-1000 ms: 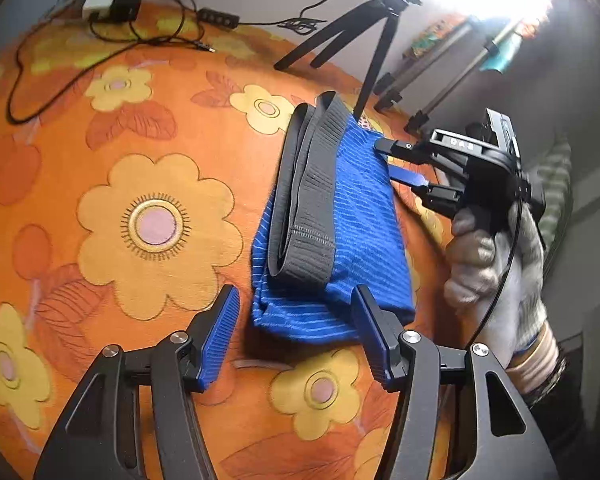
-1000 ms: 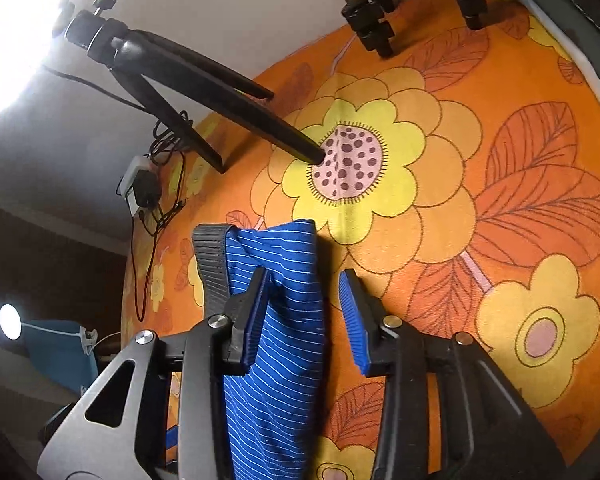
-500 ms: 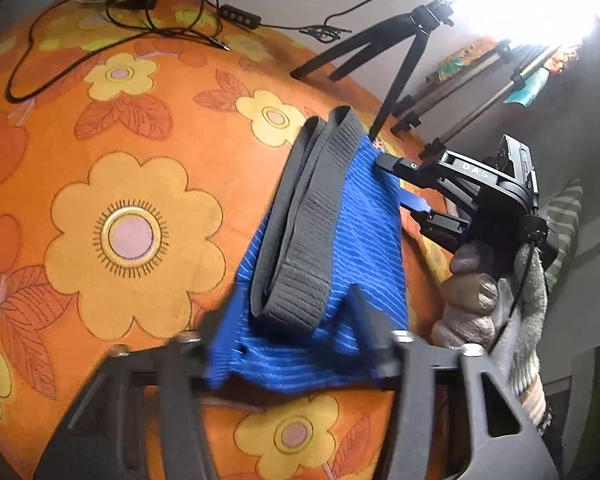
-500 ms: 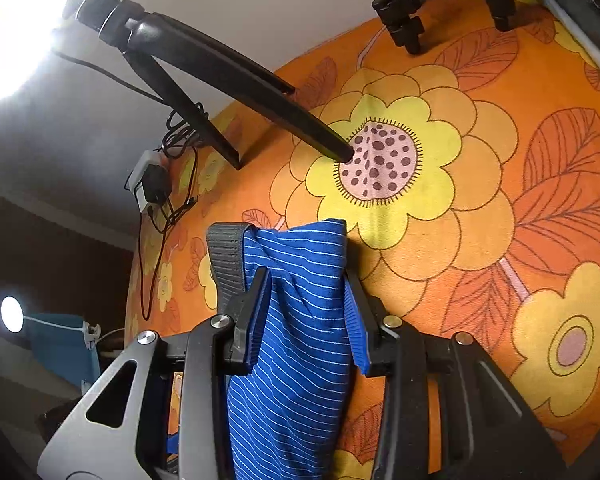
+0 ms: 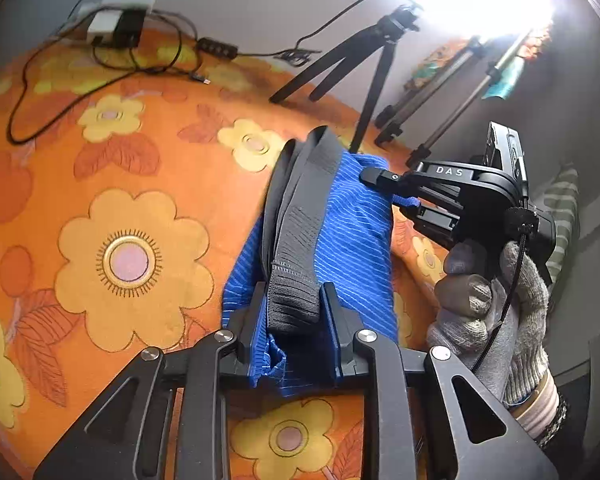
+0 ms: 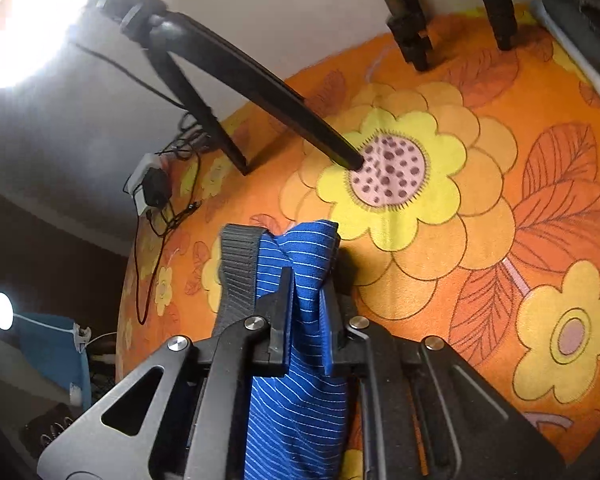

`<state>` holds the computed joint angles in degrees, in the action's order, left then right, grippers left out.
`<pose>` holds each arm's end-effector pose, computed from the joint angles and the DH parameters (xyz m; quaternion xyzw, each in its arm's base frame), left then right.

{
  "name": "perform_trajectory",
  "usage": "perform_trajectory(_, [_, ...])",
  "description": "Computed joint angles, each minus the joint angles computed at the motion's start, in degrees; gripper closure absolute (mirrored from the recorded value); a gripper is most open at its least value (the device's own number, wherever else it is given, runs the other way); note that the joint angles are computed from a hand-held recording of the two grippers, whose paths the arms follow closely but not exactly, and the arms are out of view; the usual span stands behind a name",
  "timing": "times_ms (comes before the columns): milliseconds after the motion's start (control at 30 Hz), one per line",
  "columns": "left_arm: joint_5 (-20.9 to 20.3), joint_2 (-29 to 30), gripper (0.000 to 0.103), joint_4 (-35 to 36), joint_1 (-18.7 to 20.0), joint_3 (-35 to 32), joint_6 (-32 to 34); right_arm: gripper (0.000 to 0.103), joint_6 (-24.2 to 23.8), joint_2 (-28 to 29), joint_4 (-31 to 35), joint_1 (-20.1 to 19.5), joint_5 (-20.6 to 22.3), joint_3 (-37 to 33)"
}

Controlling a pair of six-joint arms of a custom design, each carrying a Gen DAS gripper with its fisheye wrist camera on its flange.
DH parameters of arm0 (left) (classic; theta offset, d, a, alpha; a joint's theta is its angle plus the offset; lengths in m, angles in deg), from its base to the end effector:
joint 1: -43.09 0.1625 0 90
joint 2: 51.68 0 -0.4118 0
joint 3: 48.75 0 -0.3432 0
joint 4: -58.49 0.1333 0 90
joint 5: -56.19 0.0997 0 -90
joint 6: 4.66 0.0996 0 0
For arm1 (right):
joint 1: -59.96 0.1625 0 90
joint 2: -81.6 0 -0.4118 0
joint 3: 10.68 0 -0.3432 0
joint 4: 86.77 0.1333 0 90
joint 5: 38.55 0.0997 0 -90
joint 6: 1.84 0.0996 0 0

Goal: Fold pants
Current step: 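Grasp the folded briefs with the left tool and lift them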

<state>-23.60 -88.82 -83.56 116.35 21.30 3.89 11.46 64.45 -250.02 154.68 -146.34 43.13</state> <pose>-0.0694 -0.7547 0.1647 0.2006 0.9616 -0.1714 0.0757 0.1688 -0.7942 0.0623 -0.1186 -0.9318 0.3293 0.0964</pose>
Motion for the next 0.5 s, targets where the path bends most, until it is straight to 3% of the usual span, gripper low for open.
perform_trajectory(233, [-1.2, -2.6, 0.085, -1.7, -0.7, 2.9, 1.3, 0.092, -3.4, -1.1, -0.6, 2.4, -3.4, 0.6])
perform_trajectory(500, [-3.5, -5.3, 0.087, -4.0, -2.5, 7.1, 1.9, 0.092, -5.7, -5.7, -4.2, 4.5, -6.2, 6.4])
